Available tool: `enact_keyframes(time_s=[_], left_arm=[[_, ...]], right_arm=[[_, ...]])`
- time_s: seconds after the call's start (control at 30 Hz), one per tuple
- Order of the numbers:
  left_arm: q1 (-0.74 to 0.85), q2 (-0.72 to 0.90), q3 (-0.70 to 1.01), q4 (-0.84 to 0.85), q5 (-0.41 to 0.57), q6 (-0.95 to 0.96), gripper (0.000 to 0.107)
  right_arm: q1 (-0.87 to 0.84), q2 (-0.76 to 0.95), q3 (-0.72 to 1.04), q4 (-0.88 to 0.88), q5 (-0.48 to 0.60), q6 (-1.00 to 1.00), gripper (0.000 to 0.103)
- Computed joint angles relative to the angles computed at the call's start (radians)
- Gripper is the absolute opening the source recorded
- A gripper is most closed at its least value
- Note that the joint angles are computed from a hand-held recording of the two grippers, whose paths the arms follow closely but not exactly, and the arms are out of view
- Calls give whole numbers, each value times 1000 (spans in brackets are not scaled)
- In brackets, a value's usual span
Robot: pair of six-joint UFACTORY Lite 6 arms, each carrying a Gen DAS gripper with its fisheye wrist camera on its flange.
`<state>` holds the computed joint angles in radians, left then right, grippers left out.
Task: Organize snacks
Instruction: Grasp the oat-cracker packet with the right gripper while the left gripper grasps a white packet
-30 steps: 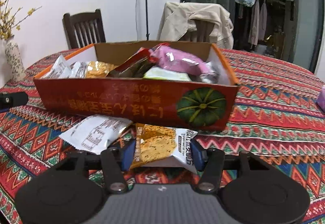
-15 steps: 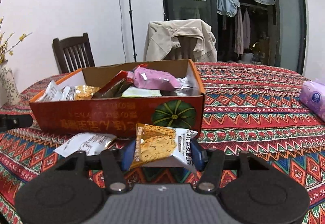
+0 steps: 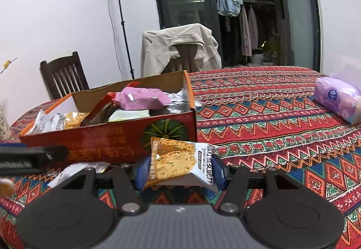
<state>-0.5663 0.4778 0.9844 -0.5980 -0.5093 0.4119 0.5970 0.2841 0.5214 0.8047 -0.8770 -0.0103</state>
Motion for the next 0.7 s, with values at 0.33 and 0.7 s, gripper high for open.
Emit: enact_keyframes(time_s=[0.33, 0.7], left_arm=[[-64, 168, 165, -239, 38, 213, 103], [-7, 185, 164, -16, 97, -24, 72]], right_arm=[[-6, -5, -12, -7, 1, 24, 56], [-9, 13, 14, -5, 32, 3, 56]])
